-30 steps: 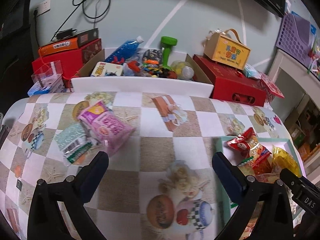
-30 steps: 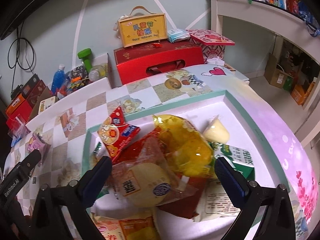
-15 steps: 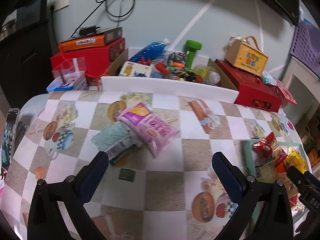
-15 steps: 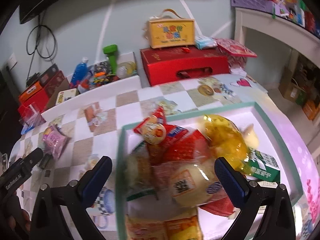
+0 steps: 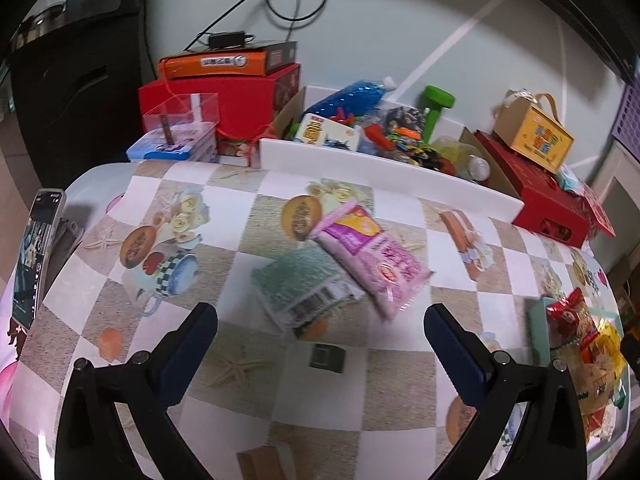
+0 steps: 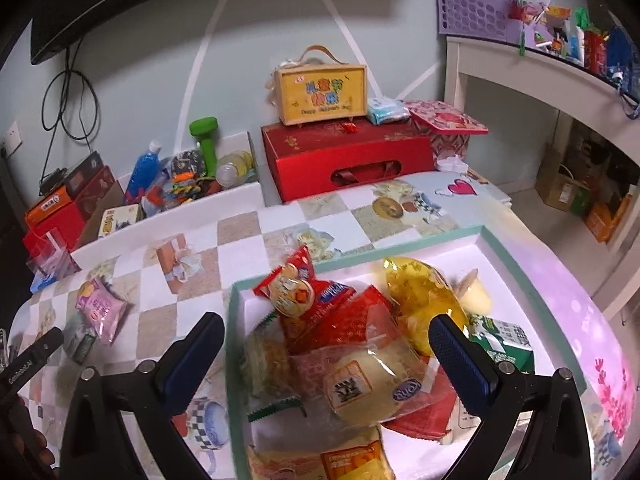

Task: Organize snacks
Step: 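Move both tools back over the remaining snacks on the table, then grasp the green-striped packet with left tool while right tool grasps the pink swiss roll bag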

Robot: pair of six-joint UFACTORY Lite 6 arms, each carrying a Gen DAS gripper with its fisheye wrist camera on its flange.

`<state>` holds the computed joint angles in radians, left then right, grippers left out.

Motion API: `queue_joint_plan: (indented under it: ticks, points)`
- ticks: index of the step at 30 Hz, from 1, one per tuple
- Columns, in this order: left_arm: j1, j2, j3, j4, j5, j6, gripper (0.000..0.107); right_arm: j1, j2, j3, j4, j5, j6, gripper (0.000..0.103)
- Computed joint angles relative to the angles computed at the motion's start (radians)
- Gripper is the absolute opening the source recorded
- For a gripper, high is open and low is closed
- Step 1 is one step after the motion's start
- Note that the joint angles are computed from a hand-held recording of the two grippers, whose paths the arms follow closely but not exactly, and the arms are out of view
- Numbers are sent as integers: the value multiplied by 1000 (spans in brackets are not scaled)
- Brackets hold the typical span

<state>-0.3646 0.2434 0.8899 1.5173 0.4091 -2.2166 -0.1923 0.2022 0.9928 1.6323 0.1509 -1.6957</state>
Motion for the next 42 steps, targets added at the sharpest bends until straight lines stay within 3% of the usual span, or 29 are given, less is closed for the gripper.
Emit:
queue_joint_plan:
  ticks: [12,19,27,33,42]
  points:
    - [173,-32,-83,183,-85,-129,103,245,92,91,-105,83,107,103]
    - [251,3,-84,424,-145,-321,103,389,237,219,-139,100,145,103]
    - [270,97,-34,554,-159,-409,103,469,494,527,-591,139,572,103]
    - [286,163,12,617,-174,-466,103,492,613,667,-690,176,680,103]
    - [331,172,-6,849,-182,-711,103,527,758,873,-817,257,830,103]
